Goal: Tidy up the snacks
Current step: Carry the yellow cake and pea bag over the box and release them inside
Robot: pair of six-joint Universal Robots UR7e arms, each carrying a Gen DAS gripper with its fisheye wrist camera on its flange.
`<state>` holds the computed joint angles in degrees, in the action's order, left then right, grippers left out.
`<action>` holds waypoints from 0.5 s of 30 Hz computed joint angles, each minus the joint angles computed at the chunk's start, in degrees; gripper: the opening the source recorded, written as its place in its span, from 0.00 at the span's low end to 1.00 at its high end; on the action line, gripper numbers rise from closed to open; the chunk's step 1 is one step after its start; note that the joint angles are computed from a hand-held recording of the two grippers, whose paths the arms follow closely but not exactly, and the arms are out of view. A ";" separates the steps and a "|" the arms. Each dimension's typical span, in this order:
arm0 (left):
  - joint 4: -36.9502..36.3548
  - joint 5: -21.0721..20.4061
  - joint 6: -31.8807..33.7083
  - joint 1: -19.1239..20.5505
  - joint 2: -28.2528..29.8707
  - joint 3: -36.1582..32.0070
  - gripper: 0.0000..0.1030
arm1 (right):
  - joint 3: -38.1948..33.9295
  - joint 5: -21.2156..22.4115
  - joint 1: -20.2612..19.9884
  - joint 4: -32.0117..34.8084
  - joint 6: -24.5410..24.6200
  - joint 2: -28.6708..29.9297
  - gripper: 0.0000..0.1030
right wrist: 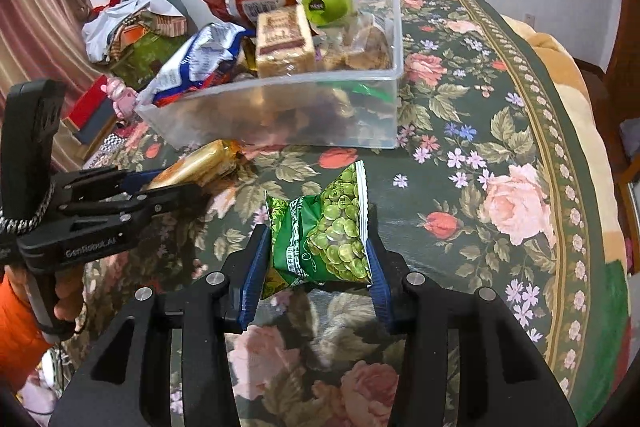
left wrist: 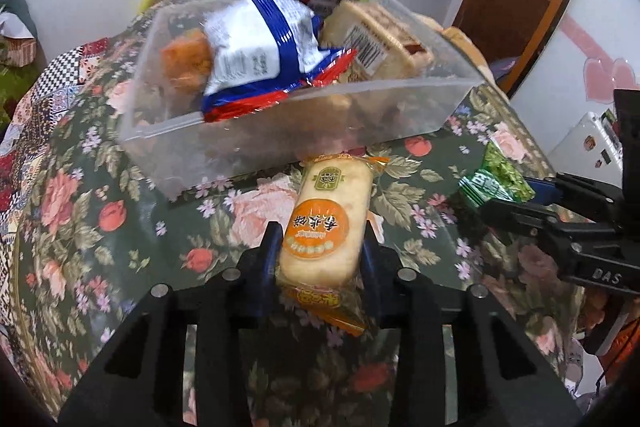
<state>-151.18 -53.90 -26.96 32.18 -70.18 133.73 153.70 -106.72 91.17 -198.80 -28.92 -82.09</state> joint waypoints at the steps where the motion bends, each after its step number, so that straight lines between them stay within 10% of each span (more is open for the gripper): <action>1: 0.33 0.27 -0.66 -0.65 -1.10 0.70 0.36 | 0.03 -0.19 0.47 -0.11 0.05 -0.16 0.41; 15: 6.04 6.96 -3.10 -3.12 -11.61 0.02 0.36 | -1.89 -2.02 5.88 -0.39 0.28 -2.69 0.41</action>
